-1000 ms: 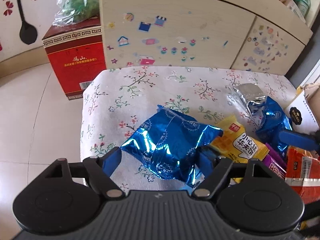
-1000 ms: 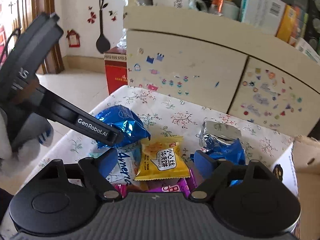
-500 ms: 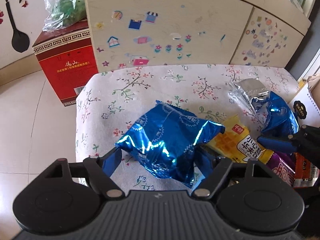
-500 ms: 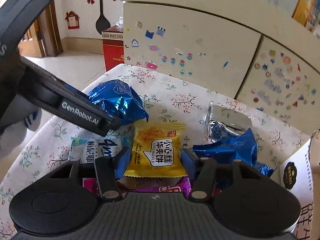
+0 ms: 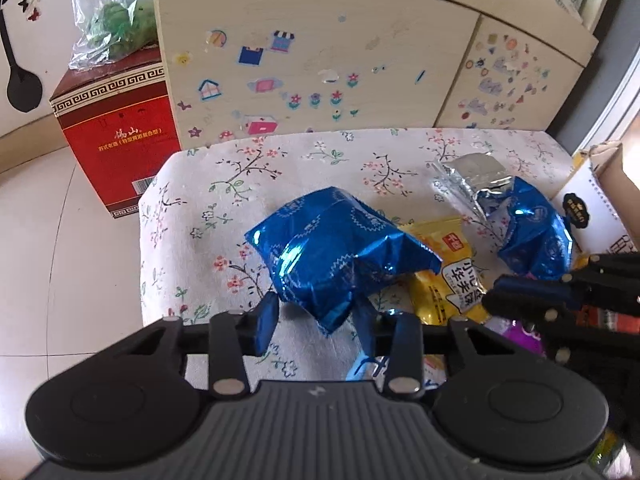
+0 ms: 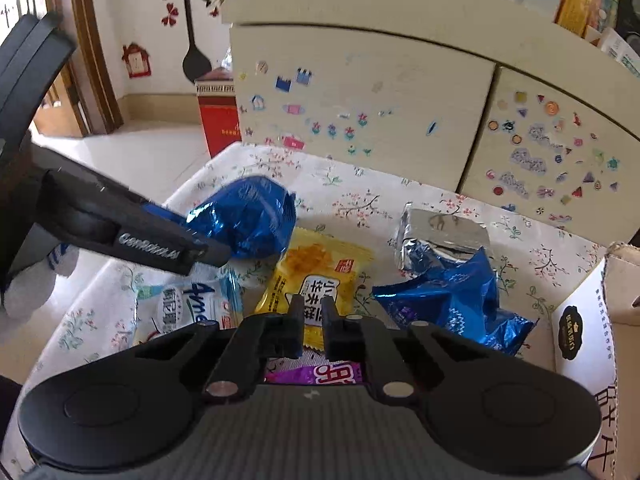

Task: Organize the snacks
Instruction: 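Close the left tool on the blue foil packet while the right tool aligns over the yellow packet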

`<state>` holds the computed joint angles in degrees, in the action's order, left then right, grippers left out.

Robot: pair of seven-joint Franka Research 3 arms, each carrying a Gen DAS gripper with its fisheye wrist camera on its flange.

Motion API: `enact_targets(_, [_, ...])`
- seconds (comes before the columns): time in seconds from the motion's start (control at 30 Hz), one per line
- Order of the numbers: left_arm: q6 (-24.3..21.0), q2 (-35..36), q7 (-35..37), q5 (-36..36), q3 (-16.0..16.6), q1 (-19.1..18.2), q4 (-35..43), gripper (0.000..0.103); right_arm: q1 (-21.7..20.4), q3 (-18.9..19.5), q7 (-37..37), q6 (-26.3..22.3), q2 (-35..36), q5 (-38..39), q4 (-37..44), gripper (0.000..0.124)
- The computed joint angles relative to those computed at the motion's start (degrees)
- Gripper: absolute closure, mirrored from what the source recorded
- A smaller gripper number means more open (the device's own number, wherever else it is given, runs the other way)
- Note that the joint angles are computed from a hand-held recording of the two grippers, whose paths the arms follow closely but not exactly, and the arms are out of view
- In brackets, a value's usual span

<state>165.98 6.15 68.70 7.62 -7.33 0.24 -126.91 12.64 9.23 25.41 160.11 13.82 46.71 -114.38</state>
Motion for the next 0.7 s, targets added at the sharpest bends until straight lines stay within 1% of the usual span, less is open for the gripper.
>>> enact_targets(0.07, [-0.14, -0.93, 1.92, -2.08, -0.47, 0.52, -0.77, 0.065, -0.37, 0.05, 0.3, -0.72, -0.14, 1.0, 0.2, 0.114])
enact_targets(0.13, [-0.5, -1.88, 4.77, -5.4, -0.92, 1.0, -1.37, 0.064, -0.87, -0.17, 1.08, -2.75, 0.02, 1.79, 0.99, 0.113])
enact_targets(0.17, [-0.19, -2.33, 6.75, -7.78, -1.16, 1.24, -1.7, 0.06, -1.25, -0.13, 1.17, -3.86, 0.22, 2.81, 1.52, 0.111])
enact_targets(0.2, [0.19, -2.8, 8.9, -10.56, -1.35, 1.48, -1.95, 0.05, -1.72, 0.01, 0.95, -4.91, 0.42, 4.35, 2.03, 0.104])
enact_targets(0.23, [0.92, -3.23, 10.09, -12.83, -1.29, 1.57, -2.18, 0.045, -2.06, 0.12, 0.73, -5.53, 0.59, 5.97, 2.41, 0.102])
enact_targets(0.27, [1.59, -3.49, 10.07, -14.04, -1.02, 1.51, -2.26, 0.035, -2.13, 0.15, 0.49, -5.5, 0.7, 7.11, 2.57, 0.098])
enact_targets(0.3, [2.47, -3.55, 8.53, -14.17, -0.61, 1.34, -2.2, 0.03, -2.02, 0.09, 0.61, -5.4, 0.87, 7.7, 2.76, 0.094])
enact_targets(0.37, [2.57, -2.73, 6.75, -14.7, -0.33, 1.11, -1.03, 0.029, -1.77, 0.08, 0.55, -4.74, 1.47, 8.55, 3.3, 0.091])
enact_targets(0.43, [0.98, -0.93, 6.78, -16.49, -0.78, 1.13, 1.44, 0.028, -1.68, 0.0, 1.02, -4.77, 2.1, 8.79, 3.87, 0.087])
enact_targets(0.5, [-1.71, 1.15, 3.55, -14.12, -0.42, 0.56, 4.34, 0.026, -1.71, -0.07, 1.53, -5.3, 2.47, 8.51, 4.26, 0.082])
enact_targets(0.53, [-2.53, 1.9, 2.29, -13.07, -0.37, 0.42, 5.28, 0.026, -1.83, -0.05, 1.34, -5.48, 2.51, 8.51, 4.24, 0.081])
enact_targets(0.6, [-3.46, 3.34, 0.48, -10.97, -0.36, 0.17, 6.91, 0.024, -1.9, -0.09, 1.16, -5.31, 2.59, 8.35, 4.22, 0.074])
enact_targets(0.7, [-6.05, 4.99, -5.72, -4.84, 0.99, -1.18, 9.03, 0.021, -2.07, -0.21, 1.83, -5.57, 3.03, 8.07, 4.64, 0.071])
